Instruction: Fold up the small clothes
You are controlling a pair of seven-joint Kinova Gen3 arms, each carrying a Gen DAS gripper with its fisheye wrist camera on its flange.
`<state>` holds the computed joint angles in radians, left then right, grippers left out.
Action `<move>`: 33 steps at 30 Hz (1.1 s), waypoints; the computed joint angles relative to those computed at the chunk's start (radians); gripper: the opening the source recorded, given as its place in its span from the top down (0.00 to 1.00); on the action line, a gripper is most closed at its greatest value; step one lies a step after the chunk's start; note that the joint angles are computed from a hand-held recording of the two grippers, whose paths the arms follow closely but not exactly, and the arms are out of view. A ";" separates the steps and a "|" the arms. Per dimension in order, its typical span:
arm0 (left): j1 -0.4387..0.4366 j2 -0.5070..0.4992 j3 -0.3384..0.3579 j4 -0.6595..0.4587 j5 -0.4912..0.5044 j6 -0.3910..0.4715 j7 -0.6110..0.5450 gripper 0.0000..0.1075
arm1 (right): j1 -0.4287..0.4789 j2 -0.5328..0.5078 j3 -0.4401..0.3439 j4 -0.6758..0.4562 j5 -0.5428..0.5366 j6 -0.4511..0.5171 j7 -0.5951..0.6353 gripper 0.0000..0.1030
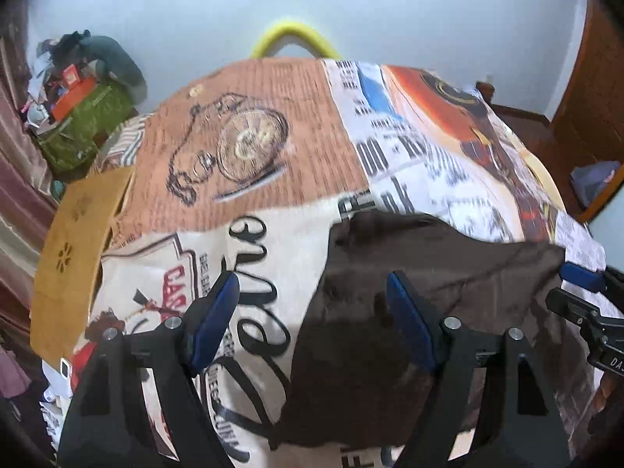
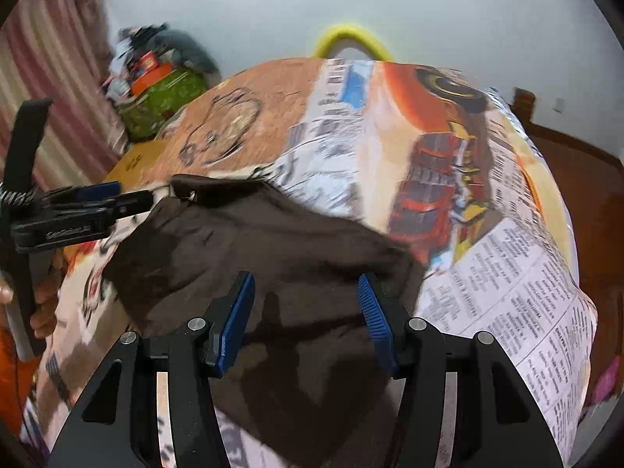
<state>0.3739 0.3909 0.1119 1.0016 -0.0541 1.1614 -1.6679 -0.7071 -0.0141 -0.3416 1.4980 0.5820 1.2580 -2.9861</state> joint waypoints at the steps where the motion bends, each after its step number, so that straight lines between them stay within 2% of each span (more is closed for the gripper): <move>1: -0.012 0.004 0.005 -0.010 0.020 0.008 -0.001 0.28 | 0.004 -0.008 0.003 0.011 0.000 -0.009 -0.022 0.50; 4: -0.047 0.013 0.016 -0.022 0.076 0.032 -0.016 0.27 | 0.021 -0.041 -0.003 0.050 -0.008 -0.035 -0.078 0.50; 11: -0.103 0.009 0.008 0.040 0.108 0.088 -0.068 0.26 | 0.015 -0.072 -0.068 0.072 -0.013 0.007 -0.138 0.50; 13: -0.131 0.011 0.005 0.054 0.129 0.116 -0.076 0.26 | 0.004 -0.073 -0.091 0.075 -0.012 0.030 -0.158 0.47; 15: -0.177 0.011 0.007 0.075 0.174 0.139 -0.095 0.26 | -0.011 -0.069 -0.110 0.078 -0.009 0.055 -0.180 0.39; 19: -0.244 0.003 0.017 0.115 0.259 0.159 -0.143 0.26 | -0.045 -0.069 -0.127 0.099 -0.021 0.070 -0.221 0.38; 24: -0.242 -0.003 0.025 0.126 0.290 0.161 -0.172 0.26 | -0.060 -0.061 -0.127 0.116 0.002 0.051 -0.265 0.38; 29: -0.218 0.023 0.040 0.106 0.313 0.170 -0.196 0.26 | -0.050 -0.055 -0.099 0.130 -0.008 -0.033 -0.236 0.37; 31: -0.203 0.034 0.037 0.104 0.308 0.158 -0.191 0.26 | -0.054 -0.038 -0.100 0.122 0.008 -0.022 -0.234 0.41; 32: -0.199 0.037 0.037 0.104 0.309 0.149 -0.187 0.28 | -0.060 -0.030 -0.099 0.118 0.014 -0.015 -0.233 0.49; 33: -0.202 0.037 0.040 0.104 0.319 0.144 -0.190 0.36 | -0.064 -0.021 -0.094 0.109 0.015 -0.002 -0.221 0.62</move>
<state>0.1719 0.4284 0.1517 1.1061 0.2646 1.3049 -1.8578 -0.7715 -0.0352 -0.4358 1.6072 0.5972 1.2564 -3.2070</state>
